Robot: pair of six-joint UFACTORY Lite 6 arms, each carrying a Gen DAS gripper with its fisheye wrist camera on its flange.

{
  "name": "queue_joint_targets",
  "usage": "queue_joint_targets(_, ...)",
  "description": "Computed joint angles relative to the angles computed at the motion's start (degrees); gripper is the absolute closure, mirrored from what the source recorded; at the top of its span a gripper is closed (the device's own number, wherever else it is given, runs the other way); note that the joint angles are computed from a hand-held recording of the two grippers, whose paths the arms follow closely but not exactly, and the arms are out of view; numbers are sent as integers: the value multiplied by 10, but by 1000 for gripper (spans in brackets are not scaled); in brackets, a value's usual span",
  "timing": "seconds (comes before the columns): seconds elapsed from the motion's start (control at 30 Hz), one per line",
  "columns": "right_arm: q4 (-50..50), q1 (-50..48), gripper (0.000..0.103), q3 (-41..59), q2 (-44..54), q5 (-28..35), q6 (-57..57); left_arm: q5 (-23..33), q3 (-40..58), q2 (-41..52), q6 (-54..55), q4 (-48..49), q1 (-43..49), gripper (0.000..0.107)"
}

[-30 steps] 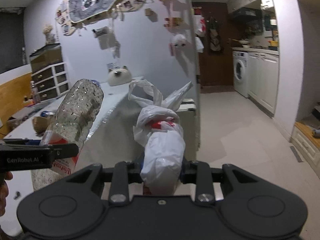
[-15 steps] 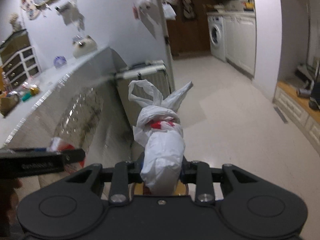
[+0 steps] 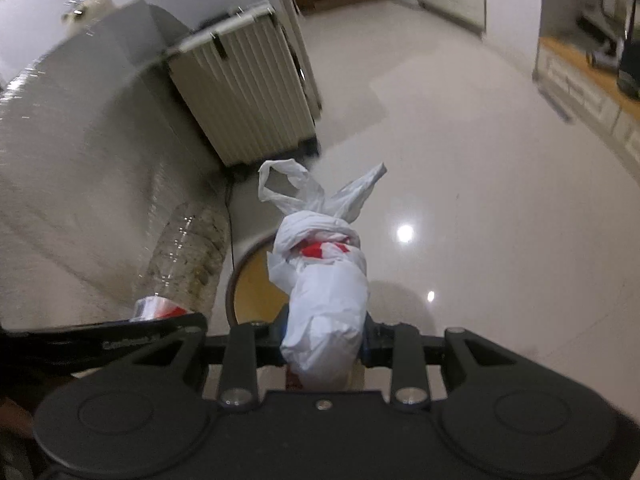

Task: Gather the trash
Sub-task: 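Carry the bottle and white bag over the wastebasket with both tools, then open both tools to drop the bottle and white bag into the wastebasket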

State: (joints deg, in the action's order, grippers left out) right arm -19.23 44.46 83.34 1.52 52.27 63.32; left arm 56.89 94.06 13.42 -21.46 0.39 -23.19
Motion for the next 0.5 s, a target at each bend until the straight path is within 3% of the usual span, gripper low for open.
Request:
queue_joint_targets(0.23, 102, -80, 71, -15, 89, -96, -72, -24, 76, 176, 50, -63, 38, 44)
queue_joint_targets(0.5, 180, -123, 71, 95, 269, -141, -151, -53, 181, 349, 73, -86, 61, 44)
